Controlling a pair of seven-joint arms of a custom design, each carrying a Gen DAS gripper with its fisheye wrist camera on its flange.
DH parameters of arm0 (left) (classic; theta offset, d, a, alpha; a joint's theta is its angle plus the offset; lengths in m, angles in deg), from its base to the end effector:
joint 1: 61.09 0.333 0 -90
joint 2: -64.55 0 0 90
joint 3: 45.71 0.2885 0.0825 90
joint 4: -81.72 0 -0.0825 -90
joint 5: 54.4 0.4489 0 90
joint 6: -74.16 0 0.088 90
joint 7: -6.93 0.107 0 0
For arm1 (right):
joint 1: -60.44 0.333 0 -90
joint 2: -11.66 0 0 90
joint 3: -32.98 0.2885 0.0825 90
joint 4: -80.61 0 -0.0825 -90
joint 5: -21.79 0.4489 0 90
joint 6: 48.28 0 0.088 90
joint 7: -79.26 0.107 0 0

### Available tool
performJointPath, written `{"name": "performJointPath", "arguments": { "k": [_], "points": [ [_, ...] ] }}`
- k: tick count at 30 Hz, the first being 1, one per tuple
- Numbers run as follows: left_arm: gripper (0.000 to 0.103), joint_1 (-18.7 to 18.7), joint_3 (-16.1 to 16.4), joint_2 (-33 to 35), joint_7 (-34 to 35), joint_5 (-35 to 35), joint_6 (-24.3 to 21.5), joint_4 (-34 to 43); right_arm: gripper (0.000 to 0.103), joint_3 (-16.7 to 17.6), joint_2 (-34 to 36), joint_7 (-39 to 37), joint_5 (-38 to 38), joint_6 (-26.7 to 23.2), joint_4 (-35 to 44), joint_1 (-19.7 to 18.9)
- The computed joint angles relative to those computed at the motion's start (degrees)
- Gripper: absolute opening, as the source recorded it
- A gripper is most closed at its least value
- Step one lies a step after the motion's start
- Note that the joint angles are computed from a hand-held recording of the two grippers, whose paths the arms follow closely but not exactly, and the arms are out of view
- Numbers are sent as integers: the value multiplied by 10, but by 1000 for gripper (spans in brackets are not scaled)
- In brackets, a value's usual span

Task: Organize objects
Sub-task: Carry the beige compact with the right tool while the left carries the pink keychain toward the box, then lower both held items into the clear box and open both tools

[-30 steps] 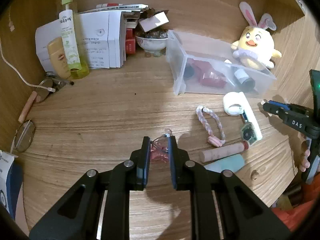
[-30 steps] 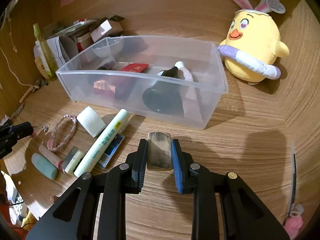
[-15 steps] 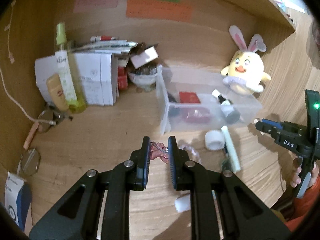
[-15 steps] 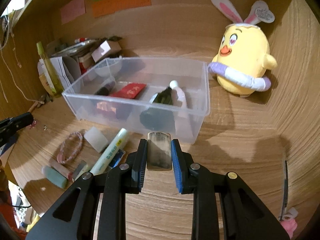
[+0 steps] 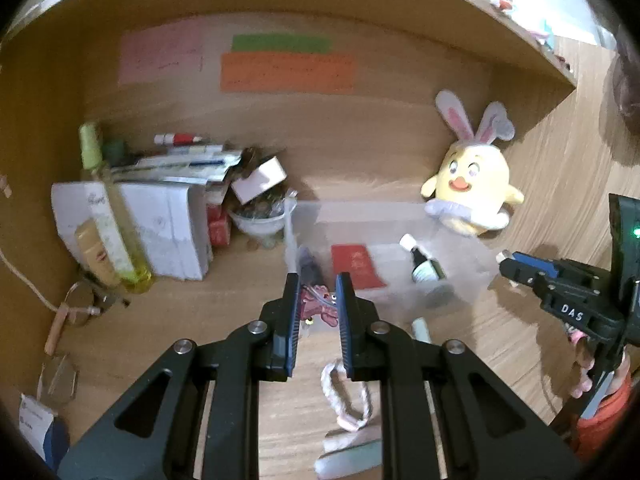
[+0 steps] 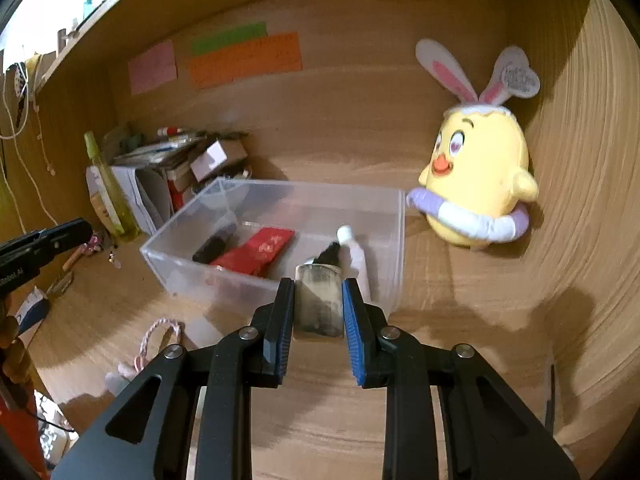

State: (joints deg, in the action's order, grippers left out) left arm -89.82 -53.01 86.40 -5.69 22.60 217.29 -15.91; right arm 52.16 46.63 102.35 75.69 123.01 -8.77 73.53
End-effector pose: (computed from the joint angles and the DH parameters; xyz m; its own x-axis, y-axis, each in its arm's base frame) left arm 0.5966 -0.4318 0.3564 0.1590 -0.9836 0.0856 -0.5201 -0.1572 -0.8395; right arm 0.7021 0.3267 0.3141 0.6759 -0.7331 -0.0754 -0.4670 -0.3469 -0.8133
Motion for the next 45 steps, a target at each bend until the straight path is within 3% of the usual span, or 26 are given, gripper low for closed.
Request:
{"name": "performJointPath", "arguments": {
  "k": [8, 23, 35, 45],
  "points": [
    [17, -3, 11, 35, 28, -10, 13, 56, 22, 18, 15, -30, 20, 1, 34, -11],
    [17, -12, 45, 119, 91, -65, 64, 174, 22, 2, 61, 0, -21, 1, 113, 11],
    [17, -4, 54, 210, 230, -204, 79, 268, 22, -89, 150, 172, -168, -65, 225, 79],
    [17, 3, 52, 266, 325, -307, 69, 323, 22, -118, 218, 270, -264, -119, 311, 95]
  ]
}}
